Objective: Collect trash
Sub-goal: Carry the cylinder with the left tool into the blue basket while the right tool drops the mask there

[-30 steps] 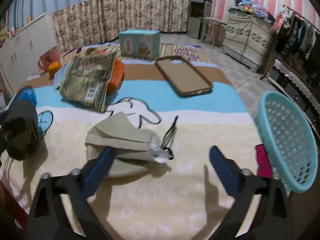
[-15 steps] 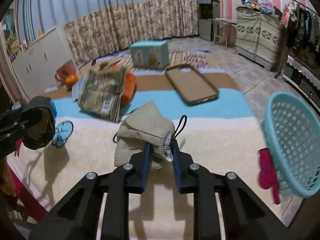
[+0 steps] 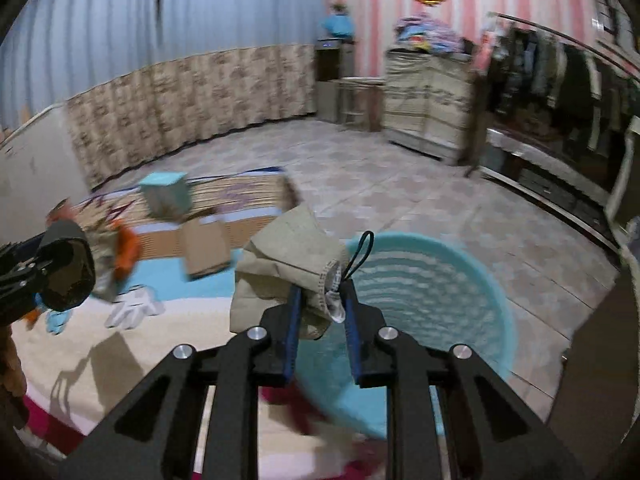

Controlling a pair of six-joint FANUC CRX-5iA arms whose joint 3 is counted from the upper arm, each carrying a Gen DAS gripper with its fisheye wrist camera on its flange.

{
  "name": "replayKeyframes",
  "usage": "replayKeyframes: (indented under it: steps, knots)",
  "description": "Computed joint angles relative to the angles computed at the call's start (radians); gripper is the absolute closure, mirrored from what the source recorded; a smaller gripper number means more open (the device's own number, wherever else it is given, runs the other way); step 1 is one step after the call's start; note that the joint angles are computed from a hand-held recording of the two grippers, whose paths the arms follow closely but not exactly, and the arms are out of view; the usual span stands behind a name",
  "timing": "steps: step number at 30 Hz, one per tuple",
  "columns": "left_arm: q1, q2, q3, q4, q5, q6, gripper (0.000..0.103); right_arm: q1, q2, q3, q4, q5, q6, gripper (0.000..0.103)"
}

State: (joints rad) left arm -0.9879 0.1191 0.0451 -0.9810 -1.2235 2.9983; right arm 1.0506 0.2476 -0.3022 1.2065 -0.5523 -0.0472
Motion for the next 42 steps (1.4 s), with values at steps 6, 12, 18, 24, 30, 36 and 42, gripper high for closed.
replayKeyframes:
  steps: [6,12,18,24,30,36,42]
  knots:
    - [0.029,0.170,0.184,0.025,0.129,-0.097,0.037,-0.068,-0.033,-0.049,-0.003,-0.012,-0.037,0.082]
    - [0.055,0.322,0.352,0.086,0.214,-0.208,0.037,-0.124,-0.039,-0.072,0.018,-0.013,-0.081,0.082]
    - [0.089,0.409,0.442,0.166,0.265,-0.320,0.036,-0.156,-0.028,-0.074,0.004,-0.005,-0.088,0.082]
    - [0.106,0.415,0.449,0.188,0.287,-0.339,0.025,-0.155,-0.012,-0.076,0.006,-0.003,-0.114,0.082]
    - [0.098,0.371,0.405,0.140,0.262,-0.266,0.016,-0.150,0.002,-0.075,0.005,0.003,-0.122,0.082]
    - [0.065,0.316,0.360,0.053,0.171,-0.177,0.007,-0.128,0.028,-0.053,0.002,-0.003,-0.119,0.082]
    - [0.047,0.264,0.312,0.013,0.112,-0.138,0.006,-0.108,0.060,-0.009,-0.032,-0.020,-0.092,0.079]
